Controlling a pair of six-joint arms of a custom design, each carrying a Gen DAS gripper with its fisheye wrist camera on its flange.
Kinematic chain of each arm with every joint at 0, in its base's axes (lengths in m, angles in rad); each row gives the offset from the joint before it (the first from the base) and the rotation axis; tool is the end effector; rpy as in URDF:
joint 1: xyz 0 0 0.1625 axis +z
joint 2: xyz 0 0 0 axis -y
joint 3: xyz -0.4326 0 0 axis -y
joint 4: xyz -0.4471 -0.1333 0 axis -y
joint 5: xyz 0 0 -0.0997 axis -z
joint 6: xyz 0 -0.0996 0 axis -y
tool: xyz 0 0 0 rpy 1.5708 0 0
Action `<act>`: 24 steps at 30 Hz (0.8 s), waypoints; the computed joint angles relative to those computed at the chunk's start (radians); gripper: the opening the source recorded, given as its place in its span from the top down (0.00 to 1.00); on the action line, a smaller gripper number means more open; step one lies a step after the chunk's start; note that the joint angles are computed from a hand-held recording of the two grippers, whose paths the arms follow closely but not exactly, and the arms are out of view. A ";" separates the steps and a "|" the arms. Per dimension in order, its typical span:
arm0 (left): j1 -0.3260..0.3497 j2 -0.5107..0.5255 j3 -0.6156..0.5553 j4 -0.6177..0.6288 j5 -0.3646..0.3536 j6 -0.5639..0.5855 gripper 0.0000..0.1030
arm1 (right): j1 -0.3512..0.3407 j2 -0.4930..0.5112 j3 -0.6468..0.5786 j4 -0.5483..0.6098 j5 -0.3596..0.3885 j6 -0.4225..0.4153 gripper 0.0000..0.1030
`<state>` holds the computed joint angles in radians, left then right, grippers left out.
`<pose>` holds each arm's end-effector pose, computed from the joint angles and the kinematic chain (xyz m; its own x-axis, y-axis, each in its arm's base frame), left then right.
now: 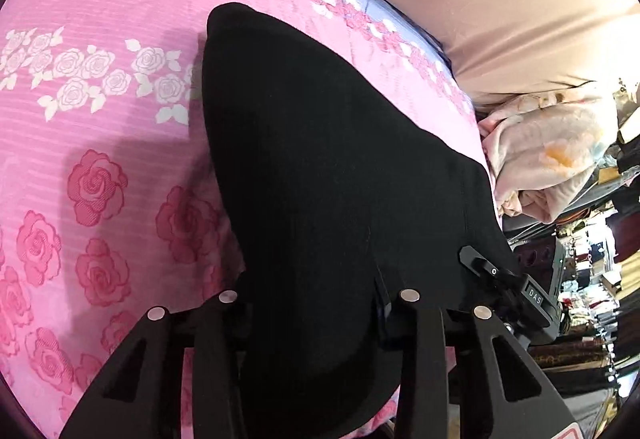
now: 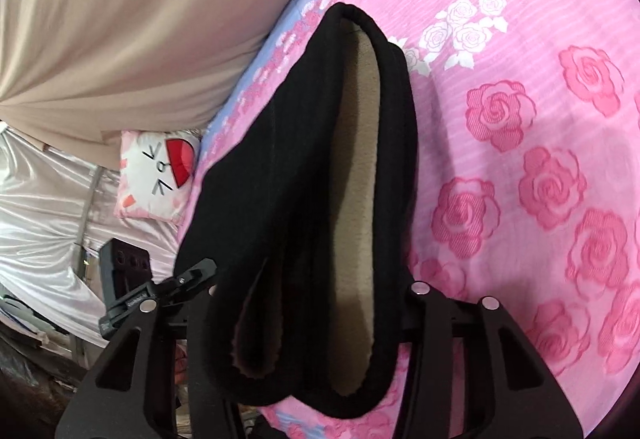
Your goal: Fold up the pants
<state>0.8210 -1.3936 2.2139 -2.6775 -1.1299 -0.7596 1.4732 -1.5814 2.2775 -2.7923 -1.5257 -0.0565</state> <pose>-0.2136 -0.4874 0.2031 -0.9897 -0.1005 -0.1023 -0.0383 0.8727 -0.4868 0.0909 -0.4858 0.2723 -0.9996 0.0261 -0.0106 0.0279 0.8639 -0.5030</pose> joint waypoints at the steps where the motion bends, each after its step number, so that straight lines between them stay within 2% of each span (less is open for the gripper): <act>1: -0.004 -0.009 0.002 0.005 -0.006 -0.001 0.67 | 0.000 -0.011 0.007 -0.005 0.010 -0.001 0.58; 6: -0.022 -0.055 0.010 0.003 -0.062 0.001 0.67 | -0.004 -0.078 0.039 0.017 0.070 -0.002 0.58; 11: -0.054 -0.096 0.013 0.055 -0.086 -0.008 0.67 | 0.012 -0.143 0.075 0.036 0.080 0.000 0.58; 18: -0.139 -0.153 0.025 0.083 -0.044 0.028 0.67 | 0.067 -0.236 0.110 0.035 0.080 -0.013 0.59; 24: -0.208 -0.190 0.012 0.078 0.011 0.094 0.67 | 0.173 -0.241 0.090 -0.024 0.039 -0.042 0.59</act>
